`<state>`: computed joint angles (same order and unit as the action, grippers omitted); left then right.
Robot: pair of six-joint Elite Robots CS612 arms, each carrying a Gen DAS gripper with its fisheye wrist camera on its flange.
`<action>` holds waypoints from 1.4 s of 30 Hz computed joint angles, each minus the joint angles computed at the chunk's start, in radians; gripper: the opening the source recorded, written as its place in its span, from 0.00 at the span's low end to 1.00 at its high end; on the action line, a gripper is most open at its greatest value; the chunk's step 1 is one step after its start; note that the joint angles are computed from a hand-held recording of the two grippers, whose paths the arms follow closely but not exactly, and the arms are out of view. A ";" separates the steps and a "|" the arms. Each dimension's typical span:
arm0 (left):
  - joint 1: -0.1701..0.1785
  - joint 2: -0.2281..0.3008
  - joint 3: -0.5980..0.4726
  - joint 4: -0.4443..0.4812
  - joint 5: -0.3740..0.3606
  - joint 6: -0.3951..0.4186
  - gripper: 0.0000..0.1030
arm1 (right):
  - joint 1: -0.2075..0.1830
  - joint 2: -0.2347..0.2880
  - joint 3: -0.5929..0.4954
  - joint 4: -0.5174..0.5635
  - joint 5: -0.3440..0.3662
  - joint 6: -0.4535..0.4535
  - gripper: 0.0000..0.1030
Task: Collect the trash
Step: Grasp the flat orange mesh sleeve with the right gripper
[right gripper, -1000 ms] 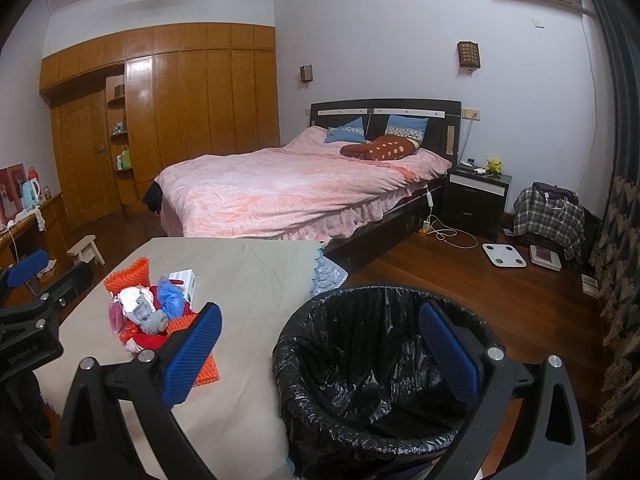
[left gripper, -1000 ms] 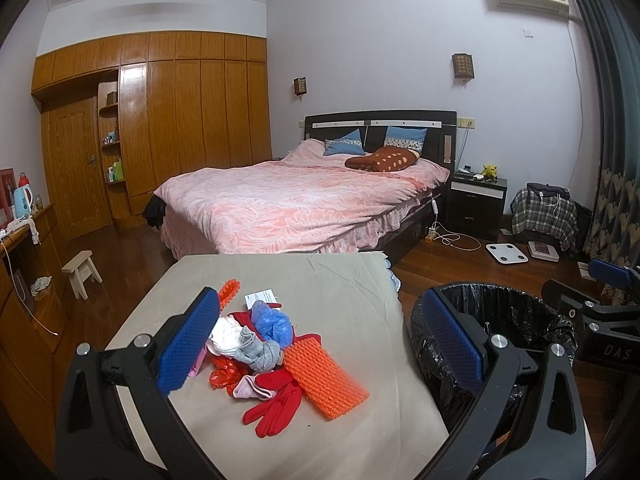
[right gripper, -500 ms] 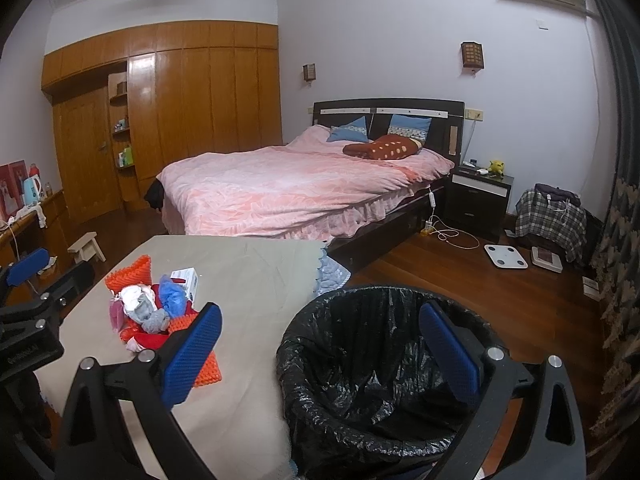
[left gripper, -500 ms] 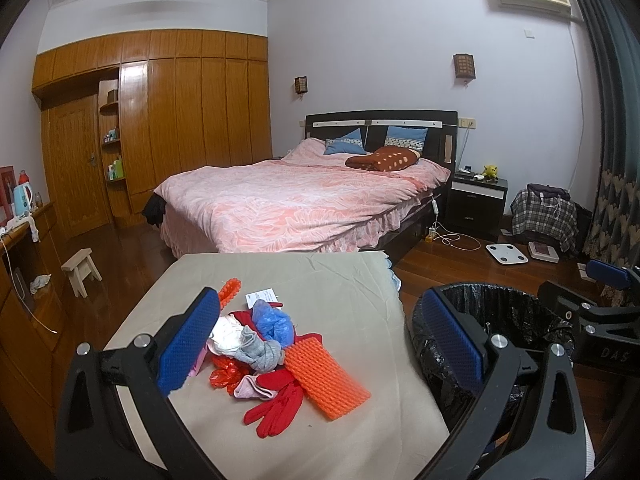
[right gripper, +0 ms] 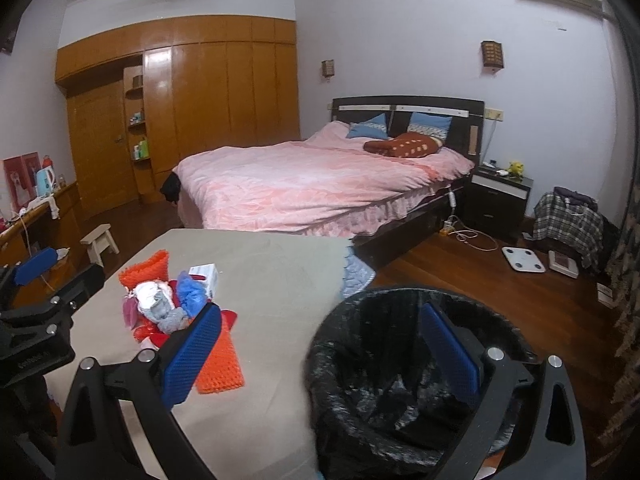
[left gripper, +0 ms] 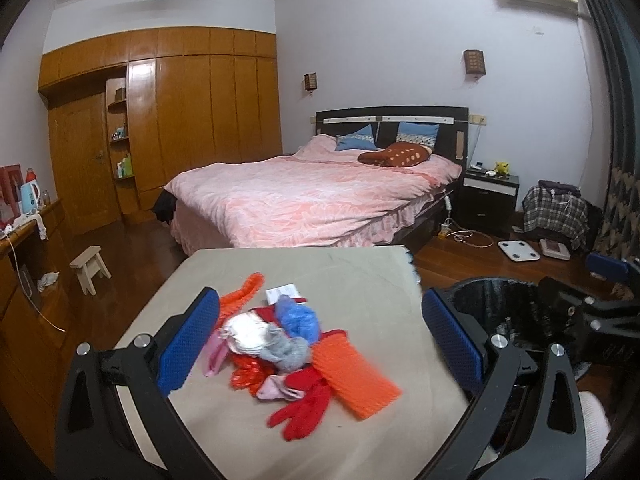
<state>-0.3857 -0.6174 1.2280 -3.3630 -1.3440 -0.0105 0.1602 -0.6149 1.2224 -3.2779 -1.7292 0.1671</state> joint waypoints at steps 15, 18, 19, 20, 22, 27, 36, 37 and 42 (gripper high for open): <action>0.063 0.059 -0.067 0.152 0.079 -0.057 0.95 | 0.026 0.159 -0.262 0.242 0.151 -0.033 0.77; 0.071 0.077 -0.089 0.176 0.078 -0.062 0.95 | 0.029 0.198 -0.325 0.310 0.178 -0.039 0.73; 0.073 0.084 -0.098 0.184 0.075 -0.062 0.95 | 0.030 0.210 -0.344 0.331 0.179 -0.048 0.72; 0.076 0.091 -0.106 0.188 0.073 -0.058 0.95 | 0.033 0.223 -0.363 0.348 0.178 -0.056 0.71; 0.076 0.102 -0.118 0.197 0.074 -0.056 0.95 | 0.037 0.246 -0.397 0.385 0.179 -0.073 0.69; 0.080 0.125 -0.143 0.224 0.055 -0.057 0.95 | 0.042 0.292 -0.464 0.477 0.176 -0.091 0.63; 0.082 0.140 -0.165 0.274 0.019 -0.056 0.91 | 0.030 0.310 -0.499 0.579 0.273 -0.095 0.45; 0.082 0.141 -0.168 0.279 0.013 -0.057 0.90 | 0.027 0.309 -0.496 0.577 0.294 -0.095 0.38; 0.080 0.144 -0.179 0.310 -0.014 -0.055 0.80 | 0.025 0.296 -0.475 0.567 0.340 -0.113 0.15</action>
<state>-0.3058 -0.4736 1.0490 -3.0530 -1.3582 -0.0657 0.1849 -0.3185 0.7474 -2.7105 -1.3890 0.0538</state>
